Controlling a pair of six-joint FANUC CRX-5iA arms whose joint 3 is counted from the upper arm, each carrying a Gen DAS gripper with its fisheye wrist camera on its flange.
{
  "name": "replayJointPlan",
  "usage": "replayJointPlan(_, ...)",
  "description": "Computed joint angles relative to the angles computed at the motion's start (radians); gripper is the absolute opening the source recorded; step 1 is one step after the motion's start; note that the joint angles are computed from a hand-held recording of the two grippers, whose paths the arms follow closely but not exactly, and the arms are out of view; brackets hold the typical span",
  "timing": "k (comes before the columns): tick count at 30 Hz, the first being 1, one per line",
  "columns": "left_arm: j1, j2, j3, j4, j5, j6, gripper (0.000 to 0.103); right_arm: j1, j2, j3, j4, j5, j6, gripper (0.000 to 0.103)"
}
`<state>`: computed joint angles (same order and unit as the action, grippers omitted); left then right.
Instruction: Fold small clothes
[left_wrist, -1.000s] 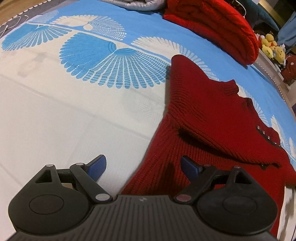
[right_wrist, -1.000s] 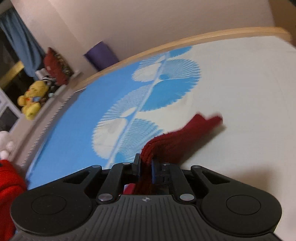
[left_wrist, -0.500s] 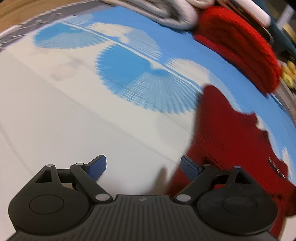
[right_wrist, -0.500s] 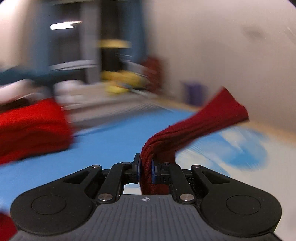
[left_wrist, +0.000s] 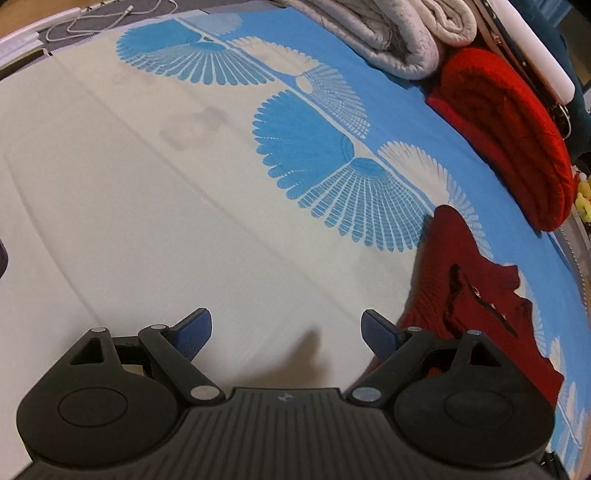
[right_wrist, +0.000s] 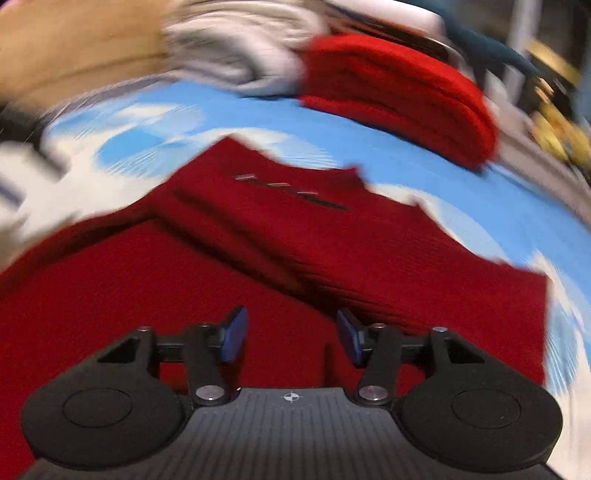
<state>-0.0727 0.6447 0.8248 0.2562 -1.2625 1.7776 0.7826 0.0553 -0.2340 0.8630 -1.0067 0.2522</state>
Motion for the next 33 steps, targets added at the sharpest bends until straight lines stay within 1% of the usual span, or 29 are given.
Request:
replayJointPlan(4,0.007,-0.024,-0.038,0.023,0.019,-0.018,0.091,-0.021,-0.035,-0.034,0.037,-0.171,-0.227,0.056)
replayJointPlan(5,0.006,-0.027,-0.040,0.020,0.019,-0.022,0.091,-0.026,-0.047,-0.049,0.026,-0.216,-0.269,0.056)
replayJointPlan(7,0.000,-0.025,-0.031,0.001,0.007,-0.030,0.091,-0.044,-0.053,-0.051,-0.045,-0.300,-0.292,0.056)
replayJointPlan(8,-0.002,-0.021,-0.021,-0.009,-0.002,-0.032,0.091,-0.054,-0.052,-0.052,-0.085,-0.326,-0.298,0.057)
replayJointPlan(9,-0.005,-0.018,-0.014,-0.018,-0.012,-0.034,0.091,-0.065,-0.054,-0.056,-0.129,-0.339,-0.296,0.057)
replayJointPlan(10,-0.008,-0.011,-0.003,-0.024,-0.025,-0.037,0.091,-0.078,-0.054,-0.067,-0.166,-0.344,-0.291,0.059)
replayJointPlan(11,-0.010,-0.006,0.004,-0.027,-0.035,-0.038,0.091,-0.079,-0.078,-0.109,-0.151,-0.320,-0.332,0.068)
replayJointPlan(12,-0.013,-0.001,0.012,-0.029,-0.046,-0.040,0.091,-0.079,-0.096,-0.140,-0.131,-0.302,-0.381,0.069)
replayJointPlan(13,-0.014,0.002,0.015,-0.028,-0.052,-0.044,0.091,-0.081,-0.118,-0.149,-0.147,-0.288,-0.410,0.069)
replayJointPlan(15,-0.016,0.004,0.015,-0.025,-0.057,-0.060,0.091,-0.077,-0.146,-0.136,-0.182,-0.294,-0.443,0.068)
replayJointPlan(16,-0.018,0.004,0.015,-0.027,-0.057,-0.069,0.091,-0.066,-0.165,-0.135,-0.187,-0.302,-0.464,0.067)
replayJointPlan(18,-0.024,0.002,0.014,-0.033,-0.061,-0.095,0.091,-0.034,-0.206,-0.139,-0.181,-0.310,-0.487,0.068)
replayJointPlan(20,-0.034,0.001,0.018,-0.047,-0.080,-0.131,0.091,0.033,-0.254,-0.151,-0.184,-0.341,-0.515,0.074)
replayJointPlan(21,-0.038,-0.005,0.009,-0.050,-0.081,-0.152,0.091,0.076,-0.281,-0.162,-0.184,-0.368,-0.543,0.075)
replayJointPlan(24,-0.046,-0.053,-0.068,-0.046,-0.056,-0.222,0.091,0.232,-0.362,-0.200,-0.170,-0.450,-0.686,0.079)
replayJointPlan(27,-0.044,-0.138,-0.206,-0.012,-0.004,-0.281,0.091,0.427,-0.444,-0.276,-0.105,-0.550,-0.911,0.081)
replayJointPlan(29,-0.042,-0.200,-0.305,0.016,0.028,-0.328,0.091,0.550,-0.477,-0.318,-0.070,-0.627,-1.009,0.083)
replayJointPlan(31,-0.042,-0.246,-0.372,0.030,0.035,-0.383,0.091,0.622,-0.504,-0.350,-0.054,-0.662,-1.039,0.084)
replayJointPlan(33,-0.046,-0.295,-0.435,0.020,0.061,-0.435,0.091,0.659,-0.516,-0.364,-0.051,-0.694,-1.052,0.084)
